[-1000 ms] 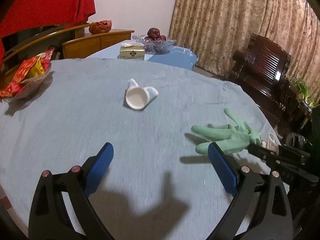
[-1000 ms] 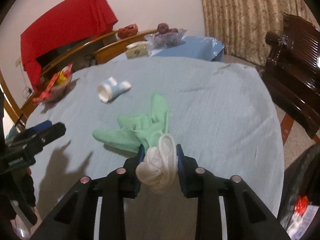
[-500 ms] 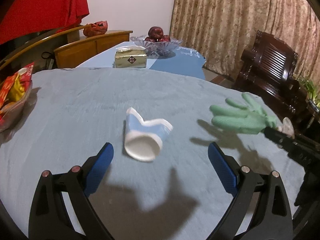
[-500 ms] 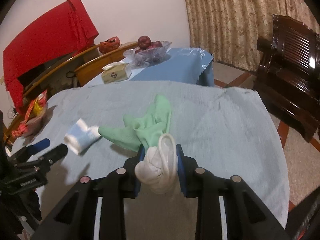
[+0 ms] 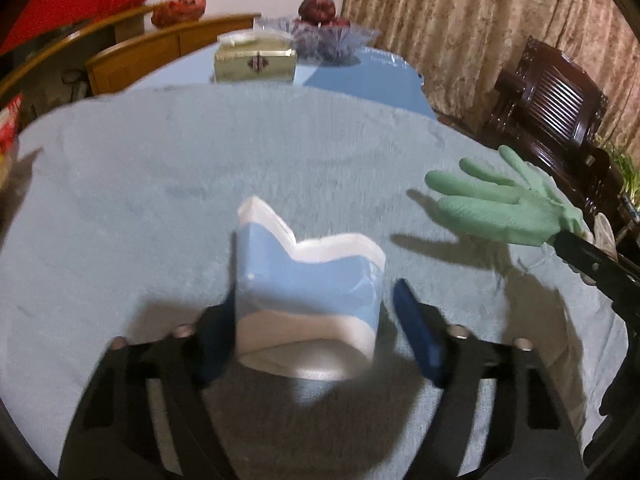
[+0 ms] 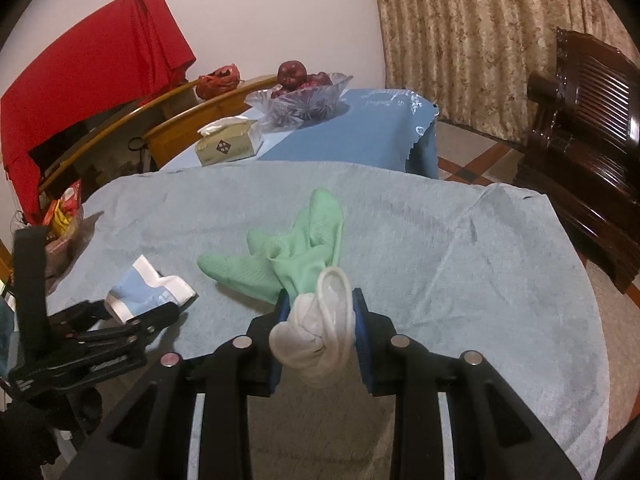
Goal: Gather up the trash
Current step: 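Grasp the white-and-blue paper cup with the left tool while the right tool holds the glove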
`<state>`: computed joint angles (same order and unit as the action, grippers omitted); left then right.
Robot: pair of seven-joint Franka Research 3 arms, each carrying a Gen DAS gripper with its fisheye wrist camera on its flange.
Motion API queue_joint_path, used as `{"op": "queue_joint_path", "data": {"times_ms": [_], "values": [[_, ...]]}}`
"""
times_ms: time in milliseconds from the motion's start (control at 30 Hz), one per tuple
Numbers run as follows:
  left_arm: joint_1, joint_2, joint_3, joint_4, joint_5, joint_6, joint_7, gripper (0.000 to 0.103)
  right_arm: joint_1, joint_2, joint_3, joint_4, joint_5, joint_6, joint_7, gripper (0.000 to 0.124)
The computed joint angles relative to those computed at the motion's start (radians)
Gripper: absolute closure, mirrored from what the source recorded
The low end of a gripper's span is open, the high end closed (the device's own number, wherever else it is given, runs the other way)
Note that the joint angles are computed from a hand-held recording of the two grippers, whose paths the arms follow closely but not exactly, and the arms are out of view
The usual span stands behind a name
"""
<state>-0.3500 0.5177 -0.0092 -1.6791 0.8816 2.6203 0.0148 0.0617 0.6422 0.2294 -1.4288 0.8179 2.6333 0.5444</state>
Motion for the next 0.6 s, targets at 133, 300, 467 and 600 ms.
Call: {"op": "queue_joint_path", "data": {"times_ms": [133, 300, 467, 600], "values": [[-0.015, -0.01, 0.013, -0.009, 0.035, 0.015, -0.051, 0.052, -0.005, -0.009, -0.001, -0.006, 0.0, -0.007, 0.0, 0.094], [-0.053, -0.046, 0.01, -0.003, 0.106, -0.036, -0.097, 0.052, -0.023, -0.041, 0.006, -0.035, 0.028, -0.016, -0.019, 0.094], [-0.087, -0.08, -0.027, 0.02, 0.154, -0.121, -0.121, 0.052, -0.055, -0.109, 0.006, -0.094, 0.1, -0.03, -0.079, 0.094], [-0.114, -0.086, -0.063, 0.064, 0.155, -0.194, -0.115, 0.053, -0.071, -0.172, -0.015, -0.143, 0.153, -0.053, -0.13, 0.094]]}}
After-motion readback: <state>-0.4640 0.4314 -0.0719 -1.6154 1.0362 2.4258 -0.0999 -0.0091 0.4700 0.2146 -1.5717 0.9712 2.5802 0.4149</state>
